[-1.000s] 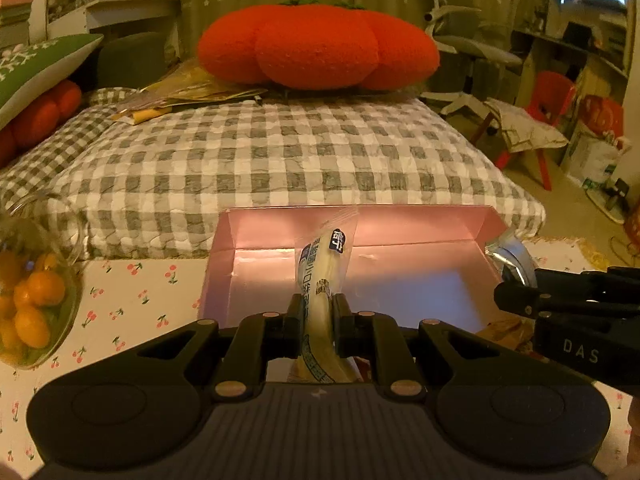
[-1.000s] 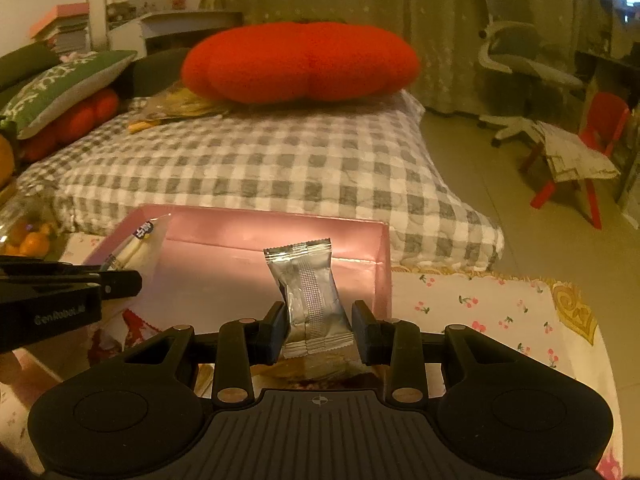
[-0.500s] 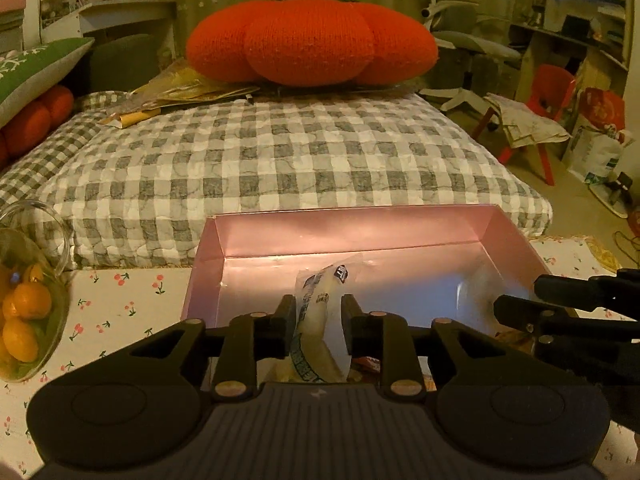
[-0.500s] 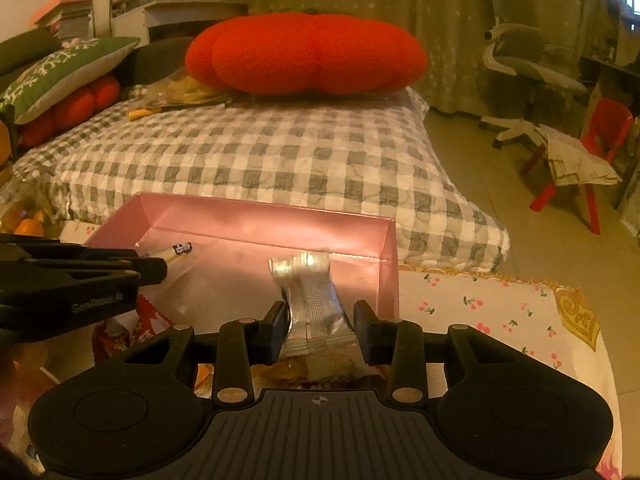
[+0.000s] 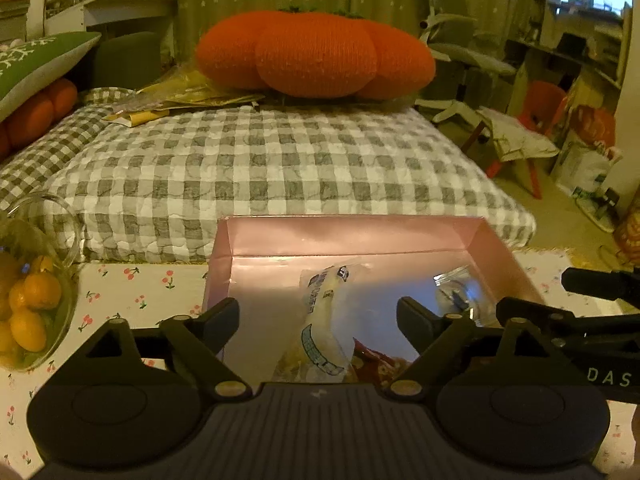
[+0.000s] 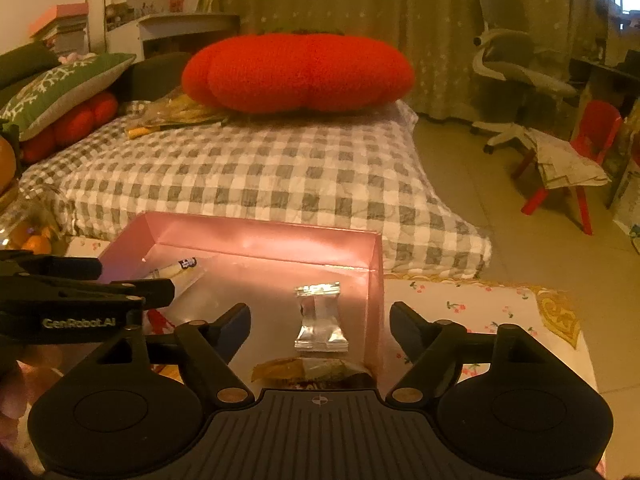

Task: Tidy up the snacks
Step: 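Carry both packets into the pink box and open both tools, then lift both tools out of the box back over the snacks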

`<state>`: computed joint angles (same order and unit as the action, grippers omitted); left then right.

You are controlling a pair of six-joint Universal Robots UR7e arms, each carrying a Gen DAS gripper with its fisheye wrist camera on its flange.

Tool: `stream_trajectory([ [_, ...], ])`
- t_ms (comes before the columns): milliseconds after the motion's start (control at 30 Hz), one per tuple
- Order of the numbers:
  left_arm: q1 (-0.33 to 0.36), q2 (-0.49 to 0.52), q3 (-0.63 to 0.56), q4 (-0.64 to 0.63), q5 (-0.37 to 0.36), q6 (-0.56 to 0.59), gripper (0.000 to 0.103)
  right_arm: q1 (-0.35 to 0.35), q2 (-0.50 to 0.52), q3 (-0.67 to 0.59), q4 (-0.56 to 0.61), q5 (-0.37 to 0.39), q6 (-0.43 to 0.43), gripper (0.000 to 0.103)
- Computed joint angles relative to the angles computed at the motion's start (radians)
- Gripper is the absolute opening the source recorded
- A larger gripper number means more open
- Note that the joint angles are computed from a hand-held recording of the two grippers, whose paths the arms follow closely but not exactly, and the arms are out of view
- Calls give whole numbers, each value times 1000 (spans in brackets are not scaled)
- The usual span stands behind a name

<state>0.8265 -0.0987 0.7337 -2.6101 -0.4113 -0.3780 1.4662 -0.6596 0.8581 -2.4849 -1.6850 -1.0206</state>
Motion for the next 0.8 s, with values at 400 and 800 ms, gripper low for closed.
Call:
stream_trajectory([
  [400,-51,-80,165,-76,17,-21,102,4,-120,128,-6,28,2,89],
  [800,-95,-208,390,-16,-13,-196,102,3,-256,286,12,24,-13,96],
])
